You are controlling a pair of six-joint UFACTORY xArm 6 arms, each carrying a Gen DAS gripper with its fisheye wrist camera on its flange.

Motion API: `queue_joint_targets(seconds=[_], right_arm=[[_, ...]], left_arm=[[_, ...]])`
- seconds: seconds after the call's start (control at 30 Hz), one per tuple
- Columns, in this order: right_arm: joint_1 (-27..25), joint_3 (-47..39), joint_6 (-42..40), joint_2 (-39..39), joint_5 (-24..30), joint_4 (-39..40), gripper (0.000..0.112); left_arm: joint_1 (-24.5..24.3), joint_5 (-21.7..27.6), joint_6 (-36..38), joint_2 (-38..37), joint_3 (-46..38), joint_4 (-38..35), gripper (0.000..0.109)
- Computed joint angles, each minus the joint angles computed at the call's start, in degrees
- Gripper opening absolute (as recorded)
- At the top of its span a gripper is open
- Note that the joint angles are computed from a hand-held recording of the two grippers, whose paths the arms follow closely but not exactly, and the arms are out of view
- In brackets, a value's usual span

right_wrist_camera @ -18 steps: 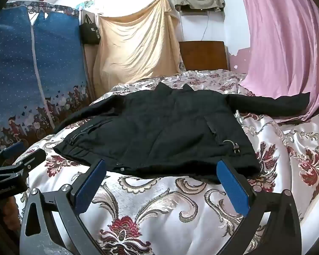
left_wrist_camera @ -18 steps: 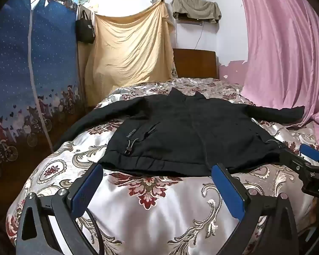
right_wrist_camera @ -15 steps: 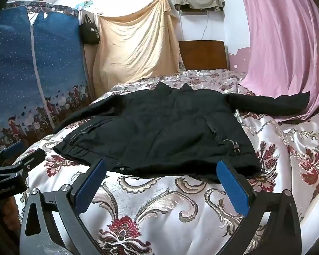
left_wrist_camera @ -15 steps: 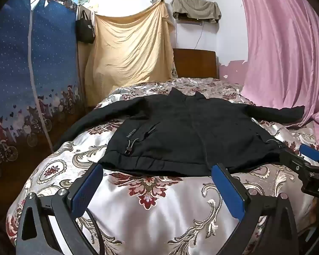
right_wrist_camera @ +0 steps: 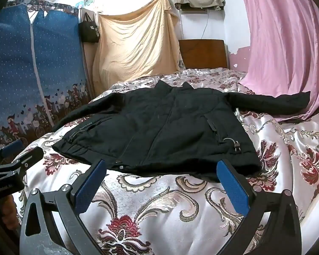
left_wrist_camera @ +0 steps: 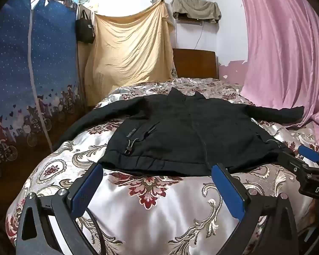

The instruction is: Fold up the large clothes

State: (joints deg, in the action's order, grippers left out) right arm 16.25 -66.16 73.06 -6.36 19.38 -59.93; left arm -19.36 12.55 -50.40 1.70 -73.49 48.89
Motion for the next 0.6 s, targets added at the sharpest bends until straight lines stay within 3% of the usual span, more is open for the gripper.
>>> queue_joint_targets(seconds=[0.6], right_arm=[[-0.3,0.2,-0.2,0.5,-0.2,1.2,0.102]], left_arm=[[0.0,0.0,-0.1,0.0,0.0,0.0,0.103]])
